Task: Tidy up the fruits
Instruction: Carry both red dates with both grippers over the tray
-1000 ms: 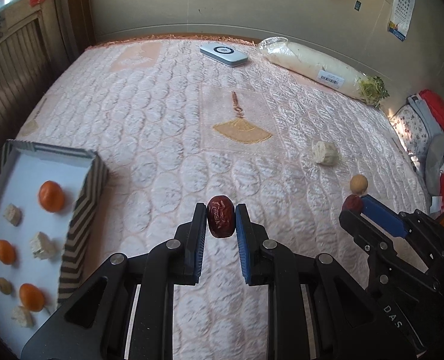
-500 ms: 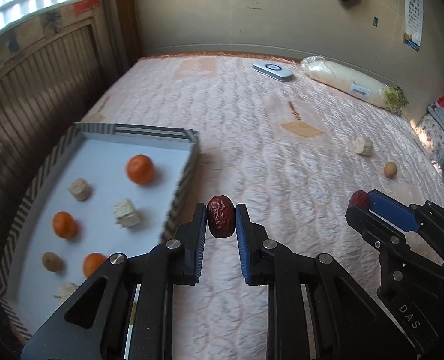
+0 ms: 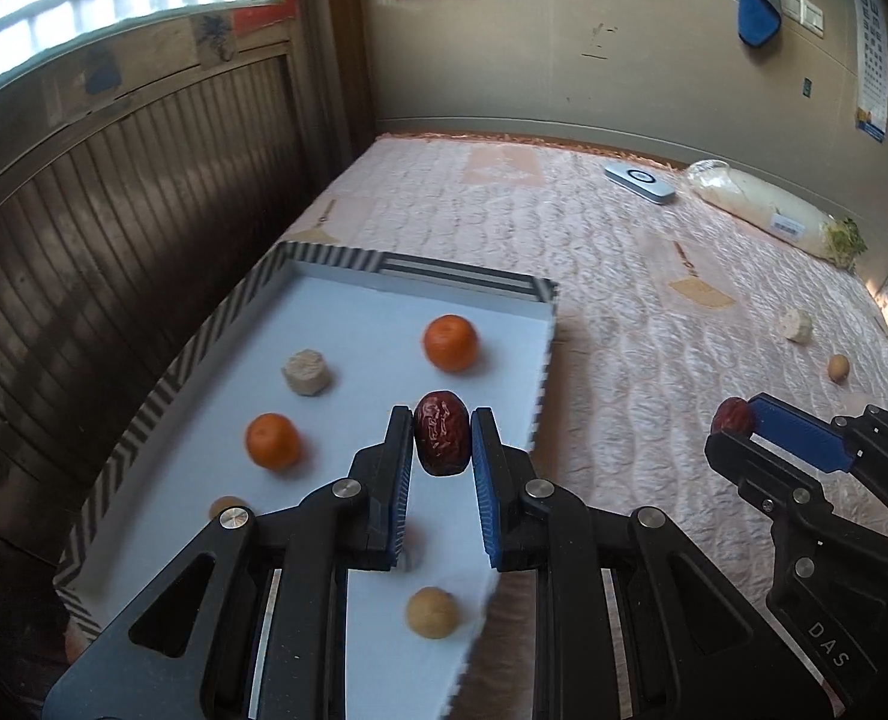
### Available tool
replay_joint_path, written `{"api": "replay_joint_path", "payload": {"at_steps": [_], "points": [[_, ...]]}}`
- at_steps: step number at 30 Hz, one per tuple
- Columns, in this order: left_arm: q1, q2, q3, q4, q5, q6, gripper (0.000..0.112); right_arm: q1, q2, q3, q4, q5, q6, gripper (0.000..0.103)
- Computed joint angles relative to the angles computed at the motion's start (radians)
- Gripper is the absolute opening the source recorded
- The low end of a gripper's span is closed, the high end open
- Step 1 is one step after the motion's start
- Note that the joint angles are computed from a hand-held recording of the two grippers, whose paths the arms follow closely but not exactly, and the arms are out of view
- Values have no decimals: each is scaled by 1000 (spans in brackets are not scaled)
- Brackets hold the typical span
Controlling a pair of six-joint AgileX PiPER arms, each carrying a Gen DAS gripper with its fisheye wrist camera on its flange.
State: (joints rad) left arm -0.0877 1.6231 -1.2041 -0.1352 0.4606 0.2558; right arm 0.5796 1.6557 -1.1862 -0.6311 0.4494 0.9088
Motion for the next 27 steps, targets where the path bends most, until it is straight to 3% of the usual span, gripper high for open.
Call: {"api": "replay_joint_path", "payload": {"at_steps": [18,27], "points": [[173,28,4,-99,-21,124,19,99,225,-317,150,95,-238,27],[242,88,-64,-198,64,211,19,108,312,-436,227,137,-335,27]]}}
